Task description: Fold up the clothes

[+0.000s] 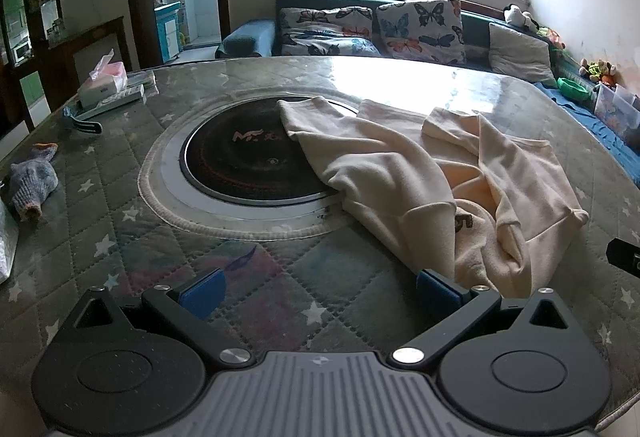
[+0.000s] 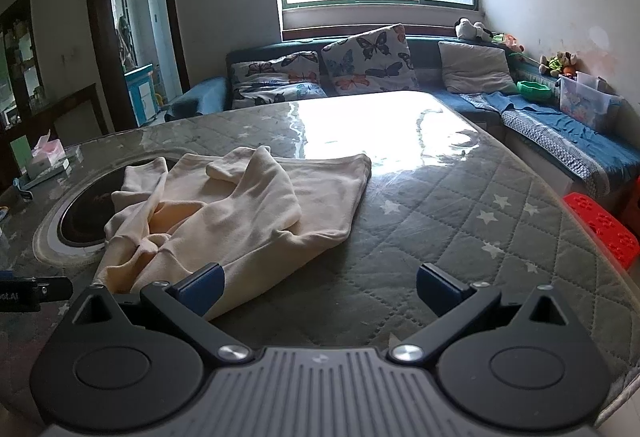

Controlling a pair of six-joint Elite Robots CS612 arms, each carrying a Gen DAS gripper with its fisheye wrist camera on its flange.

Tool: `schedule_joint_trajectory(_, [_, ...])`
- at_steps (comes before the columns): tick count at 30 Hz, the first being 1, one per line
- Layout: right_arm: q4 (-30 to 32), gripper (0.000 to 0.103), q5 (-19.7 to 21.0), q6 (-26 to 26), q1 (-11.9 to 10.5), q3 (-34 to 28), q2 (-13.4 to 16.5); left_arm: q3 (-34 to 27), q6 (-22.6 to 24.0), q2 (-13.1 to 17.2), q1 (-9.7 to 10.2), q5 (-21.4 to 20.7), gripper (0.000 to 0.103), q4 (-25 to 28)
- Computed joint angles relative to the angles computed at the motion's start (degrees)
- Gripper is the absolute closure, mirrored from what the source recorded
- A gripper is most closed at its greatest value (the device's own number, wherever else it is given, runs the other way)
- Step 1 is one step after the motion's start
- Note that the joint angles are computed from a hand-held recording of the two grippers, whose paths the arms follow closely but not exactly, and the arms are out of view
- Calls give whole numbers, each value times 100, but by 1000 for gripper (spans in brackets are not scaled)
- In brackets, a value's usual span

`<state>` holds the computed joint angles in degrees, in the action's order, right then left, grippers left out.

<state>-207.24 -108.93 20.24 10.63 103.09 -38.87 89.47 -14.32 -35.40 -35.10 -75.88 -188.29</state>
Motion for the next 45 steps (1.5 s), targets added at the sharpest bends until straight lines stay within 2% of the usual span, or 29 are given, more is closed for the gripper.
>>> schedule_joint_trajectory(28, [579,0,277,-263,-160,-406,28,-659,236,163,70,-198,0,692])
schedule_joint_trajectory(39, [891,1,609,-443,-270,-729,127,-1052,256,313,148,-542,1,721])
schedule_joint_trajectory(45, [1150,12,932,-613,-346,-1054,231,-1421,643,476,148,-726,9,800])
